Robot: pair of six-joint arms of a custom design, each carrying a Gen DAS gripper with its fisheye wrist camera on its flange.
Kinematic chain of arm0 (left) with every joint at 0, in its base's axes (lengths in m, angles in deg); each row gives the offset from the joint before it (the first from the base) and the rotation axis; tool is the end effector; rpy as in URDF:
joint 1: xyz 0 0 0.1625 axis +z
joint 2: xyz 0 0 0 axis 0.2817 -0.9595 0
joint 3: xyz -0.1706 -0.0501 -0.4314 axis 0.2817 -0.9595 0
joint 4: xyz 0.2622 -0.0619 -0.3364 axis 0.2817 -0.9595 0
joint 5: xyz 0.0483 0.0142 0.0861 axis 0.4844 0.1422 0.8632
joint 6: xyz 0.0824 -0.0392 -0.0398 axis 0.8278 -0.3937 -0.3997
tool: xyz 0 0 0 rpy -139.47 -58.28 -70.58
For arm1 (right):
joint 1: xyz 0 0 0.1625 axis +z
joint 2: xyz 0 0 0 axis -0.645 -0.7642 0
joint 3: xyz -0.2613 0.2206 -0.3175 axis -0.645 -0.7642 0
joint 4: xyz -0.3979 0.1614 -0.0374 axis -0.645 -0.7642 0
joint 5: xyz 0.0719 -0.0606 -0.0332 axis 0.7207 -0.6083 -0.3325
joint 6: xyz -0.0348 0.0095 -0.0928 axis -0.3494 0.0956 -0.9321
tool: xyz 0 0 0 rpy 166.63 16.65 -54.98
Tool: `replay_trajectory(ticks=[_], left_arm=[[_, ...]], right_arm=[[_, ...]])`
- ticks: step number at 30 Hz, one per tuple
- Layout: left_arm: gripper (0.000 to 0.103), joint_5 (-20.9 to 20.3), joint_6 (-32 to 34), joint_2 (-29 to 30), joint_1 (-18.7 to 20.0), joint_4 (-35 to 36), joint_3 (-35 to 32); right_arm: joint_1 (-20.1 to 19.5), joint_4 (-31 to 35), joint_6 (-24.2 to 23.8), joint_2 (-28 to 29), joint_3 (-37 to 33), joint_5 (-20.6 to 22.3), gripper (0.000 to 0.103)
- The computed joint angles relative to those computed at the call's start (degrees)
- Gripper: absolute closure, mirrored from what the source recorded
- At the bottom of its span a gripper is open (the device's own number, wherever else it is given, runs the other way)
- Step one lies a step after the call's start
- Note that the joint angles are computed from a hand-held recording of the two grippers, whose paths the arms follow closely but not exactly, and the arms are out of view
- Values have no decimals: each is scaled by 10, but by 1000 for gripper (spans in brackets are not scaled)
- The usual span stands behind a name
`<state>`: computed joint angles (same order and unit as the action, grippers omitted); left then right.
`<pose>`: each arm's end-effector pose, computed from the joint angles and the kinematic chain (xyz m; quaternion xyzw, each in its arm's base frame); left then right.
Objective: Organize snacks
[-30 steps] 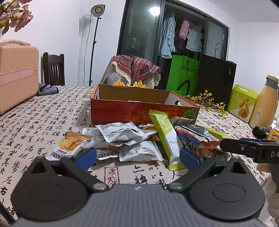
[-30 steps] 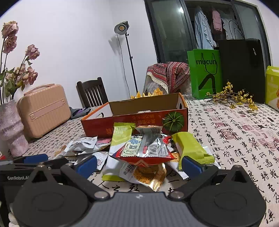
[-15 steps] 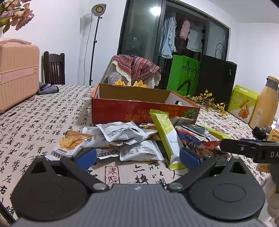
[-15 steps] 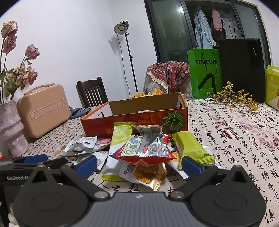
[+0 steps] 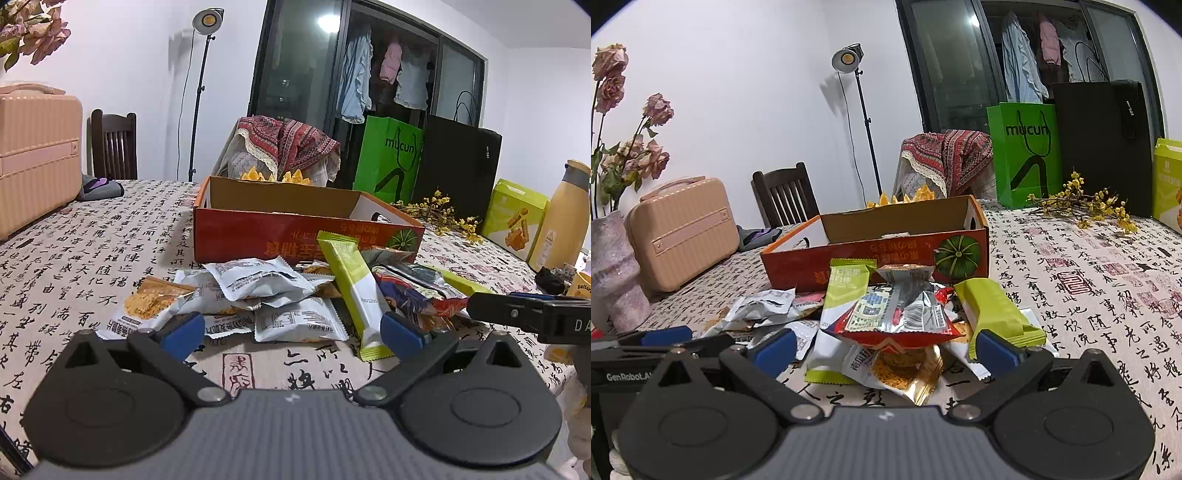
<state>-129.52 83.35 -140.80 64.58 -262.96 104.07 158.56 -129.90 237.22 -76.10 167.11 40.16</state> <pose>0.1090 -0.3033 0.2374 0.2703 0.8189 -0.4628 0.2053 0.2455 -0.2831 -0.1188 0.2131 -0.8239 0.4878 0.1947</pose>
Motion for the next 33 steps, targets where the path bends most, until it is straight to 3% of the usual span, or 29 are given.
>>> replay_trajectory(ticks=[11, 13, 16, 23, 26, 33], left_arm=[[0, 20, 3, -8, 4, 1, -25], [0, 26, 3, -10, 7, 7, -33], [0, 39, 3, -12, 14, 16, -49], [0, 42, 0, -26, 41, 51, -76], [0, 29, -5, -33, 58, 70, -87], [0, 16, -7, -45, 78, 98, -100]], right_arm=[[-7, 35, -25, -14, -30, -1, 2], [-8, 67, -26, -16, -49, 0, 9], [-13, 128, -26, -17, -84, 0, 10], [-30, 299, 35, -2, -180, 16, 12], [-31, 349, 50, 11, -214, 36, 20], [-36, 395, 65, 29, -241, 48, 32]])
